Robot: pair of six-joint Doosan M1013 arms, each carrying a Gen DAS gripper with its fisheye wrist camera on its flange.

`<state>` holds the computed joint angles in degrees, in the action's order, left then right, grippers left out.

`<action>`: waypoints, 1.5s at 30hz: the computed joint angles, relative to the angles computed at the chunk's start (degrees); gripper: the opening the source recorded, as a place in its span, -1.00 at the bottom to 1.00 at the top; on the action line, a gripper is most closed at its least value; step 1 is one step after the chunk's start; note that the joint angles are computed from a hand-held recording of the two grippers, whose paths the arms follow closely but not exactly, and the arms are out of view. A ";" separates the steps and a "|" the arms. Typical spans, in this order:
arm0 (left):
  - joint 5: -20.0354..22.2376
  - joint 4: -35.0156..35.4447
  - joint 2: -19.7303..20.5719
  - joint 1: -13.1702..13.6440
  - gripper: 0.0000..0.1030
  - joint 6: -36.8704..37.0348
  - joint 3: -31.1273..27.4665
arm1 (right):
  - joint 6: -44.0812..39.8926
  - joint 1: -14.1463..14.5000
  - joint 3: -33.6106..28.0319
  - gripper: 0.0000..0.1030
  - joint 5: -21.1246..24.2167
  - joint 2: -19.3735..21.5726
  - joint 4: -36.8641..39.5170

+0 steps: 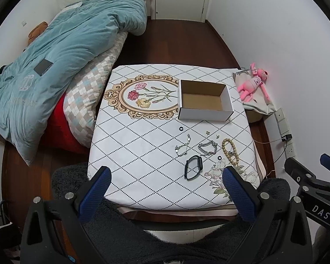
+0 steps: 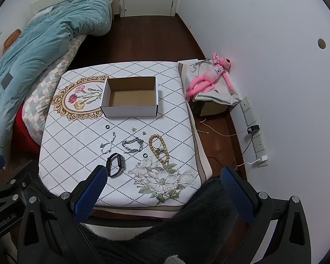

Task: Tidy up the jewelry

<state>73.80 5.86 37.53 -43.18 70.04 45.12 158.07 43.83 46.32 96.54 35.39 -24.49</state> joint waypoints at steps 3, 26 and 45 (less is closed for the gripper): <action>-0.20 0.00 -0.02 0.01 1.00 -0.04 0.06 | -0.05 0.02 -0.28 1.00 0.18 0.06 -0.13; -1.01 0.66 0.94 -0.40 1.00 -0.66 -1.19 | 1.14 0.22 0.33 1.00 -0.06 -0.35 -2.44; 5.18 -2.12 13.52 -0.18 0.63 4.17 -5.44 | 7.30 -7.32 24.41 0.40 -20.00 -2.73 9.82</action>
